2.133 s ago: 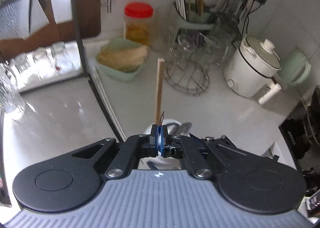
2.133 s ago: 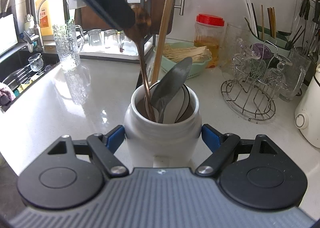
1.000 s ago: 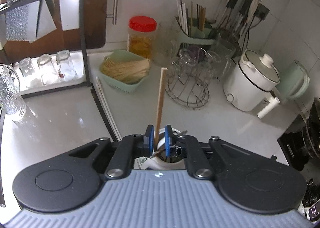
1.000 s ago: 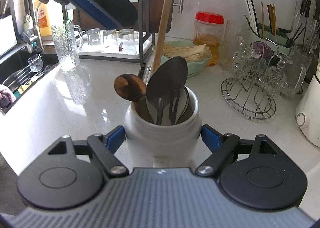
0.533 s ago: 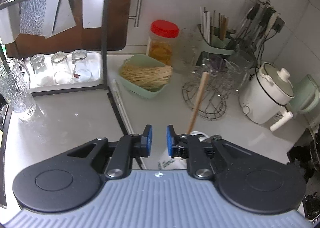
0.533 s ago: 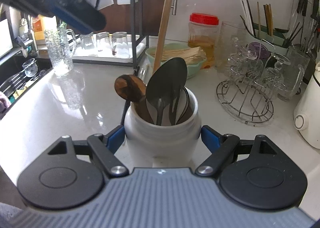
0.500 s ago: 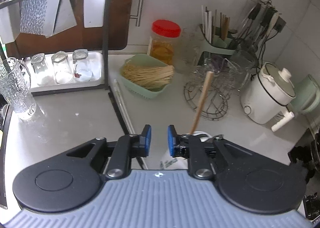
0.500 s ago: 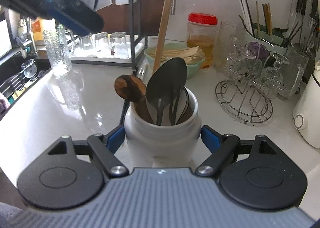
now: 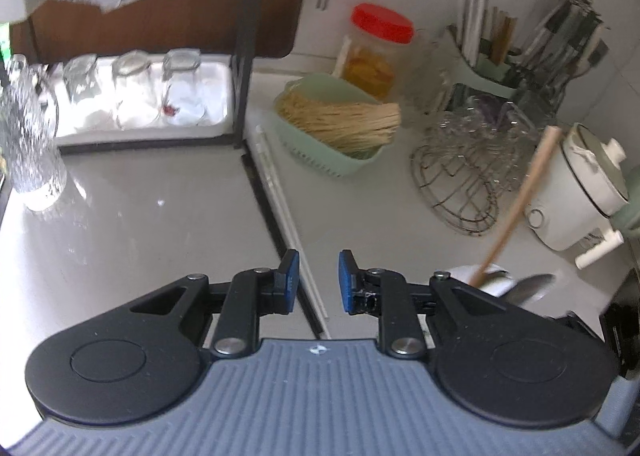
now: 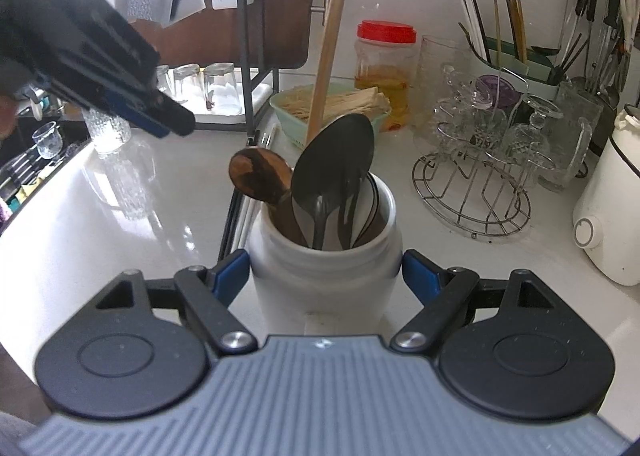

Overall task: Organize utensils
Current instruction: 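Move the left tool down to the black chopsticks on the counter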

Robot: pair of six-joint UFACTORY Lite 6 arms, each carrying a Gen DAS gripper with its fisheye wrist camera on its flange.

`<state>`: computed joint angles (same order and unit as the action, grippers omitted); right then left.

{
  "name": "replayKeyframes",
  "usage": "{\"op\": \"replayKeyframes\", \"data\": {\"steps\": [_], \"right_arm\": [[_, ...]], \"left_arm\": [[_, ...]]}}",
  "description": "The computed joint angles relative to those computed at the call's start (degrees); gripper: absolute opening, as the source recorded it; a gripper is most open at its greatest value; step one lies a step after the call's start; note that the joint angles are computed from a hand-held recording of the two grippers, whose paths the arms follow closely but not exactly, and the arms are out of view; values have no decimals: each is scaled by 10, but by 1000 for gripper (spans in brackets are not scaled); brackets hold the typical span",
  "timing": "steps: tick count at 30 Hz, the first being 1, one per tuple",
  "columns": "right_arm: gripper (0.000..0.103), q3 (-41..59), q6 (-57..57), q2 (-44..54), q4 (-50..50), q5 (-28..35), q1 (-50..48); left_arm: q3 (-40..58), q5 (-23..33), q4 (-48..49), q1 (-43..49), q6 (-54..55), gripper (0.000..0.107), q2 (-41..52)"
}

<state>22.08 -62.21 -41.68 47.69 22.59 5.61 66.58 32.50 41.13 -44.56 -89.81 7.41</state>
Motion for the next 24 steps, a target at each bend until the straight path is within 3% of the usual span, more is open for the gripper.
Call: {"op": "replayKeyframes", "data": {"steps": [9, 12, 24], "right_arm": [[85, 12, 108, 2, -90, -4, 19], [85, 12, 144, -1, -119, -8, 27], [85, 3, 303, -18, -239, -30, 64]], "left_arm": [[-47, -73, 75, 33, -80, 25, 81], [-64, -115, 149, 38, -141, 24, 98], [-22, -112, 183, 20, -102, 25, 176]]}}
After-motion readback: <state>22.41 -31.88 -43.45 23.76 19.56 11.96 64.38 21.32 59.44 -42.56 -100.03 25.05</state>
